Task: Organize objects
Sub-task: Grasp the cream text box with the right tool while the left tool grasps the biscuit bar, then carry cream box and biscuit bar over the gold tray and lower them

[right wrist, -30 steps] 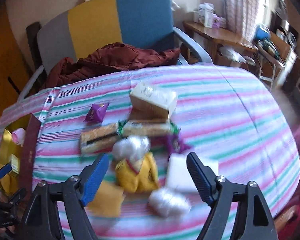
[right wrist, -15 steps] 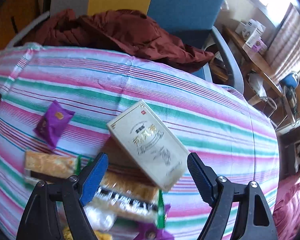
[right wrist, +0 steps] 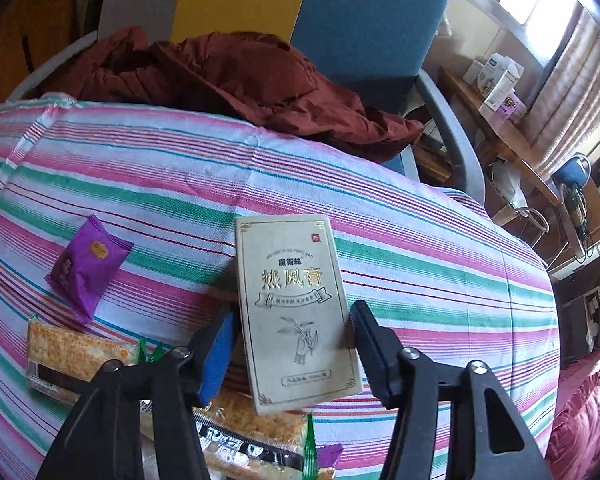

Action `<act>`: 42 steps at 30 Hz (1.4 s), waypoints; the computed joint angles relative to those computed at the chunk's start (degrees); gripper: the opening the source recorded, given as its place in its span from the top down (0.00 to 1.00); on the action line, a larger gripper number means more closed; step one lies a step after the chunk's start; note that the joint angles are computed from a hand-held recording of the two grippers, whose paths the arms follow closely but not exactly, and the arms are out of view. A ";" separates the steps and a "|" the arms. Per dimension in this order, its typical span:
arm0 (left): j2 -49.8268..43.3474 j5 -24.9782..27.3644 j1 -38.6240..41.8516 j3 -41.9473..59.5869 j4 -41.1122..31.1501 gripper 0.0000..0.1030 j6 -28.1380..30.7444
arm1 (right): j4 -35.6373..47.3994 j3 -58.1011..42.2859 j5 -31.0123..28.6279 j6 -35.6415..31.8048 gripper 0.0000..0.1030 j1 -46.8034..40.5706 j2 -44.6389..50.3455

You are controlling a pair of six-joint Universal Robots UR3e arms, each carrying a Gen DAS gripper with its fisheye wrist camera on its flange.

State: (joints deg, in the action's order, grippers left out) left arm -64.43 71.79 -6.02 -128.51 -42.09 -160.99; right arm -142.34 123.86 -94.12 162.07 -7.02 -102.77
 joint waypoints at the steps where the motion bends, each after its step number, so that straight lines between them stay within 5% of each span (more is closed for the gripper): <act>1: -2.98 0.28 -1.52 1.02 1.99 0.17 0.21 | -1.18 1.39 0.91 0.60 0.46 -0.66 -1.05; 11: -25.60 8.15 -12.81 11.15 12.66 0.18 1.64 | -0.81 4.69 13.71 -1.02 0.48 -10.00 -8.84; 20: -35.18 9.32 -15.12 16.57 13.61 0.18 4.16 | 1.45 4.77 19.09 -1.74 0.47 -12.28 -11.63; 23: -35.02 5.66 -13.55 16.79 12.06 0.34 3.02 | 0.96 5.26 18.45 -1.76 0.47 -11.91 -11.62; 24: -34.48 5.76 -13.61 16.47 12.05 0.48 2.43 | 0.68 5.38 18.05 -1.68 0.47 -11.67 -11.40; 25: -33.56 5.98 -13.83 15.86 11.83 0.51 2.06 | 0.59 5.52 17.94 -1.78 0.47 -11.71 -11.39; 36: -8.14 4.57 -7.44 0.99 4.18 0.52 -0.90 | 4.80 -1.04 11.03 2.50 0.47 -3.20 -12.18; 42: 15.48 -4.07 7.46 -2.70 -15.11 0.52 6.15 | 9.98 -9.60 5.70 7.79 0.47 7.74 -11.64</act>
State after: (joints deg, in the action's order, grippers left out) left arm -48.94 67.72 1.44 -131.21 -57.20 -154.84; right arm -132.35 114.26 -88.42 169.86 0.72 -114.42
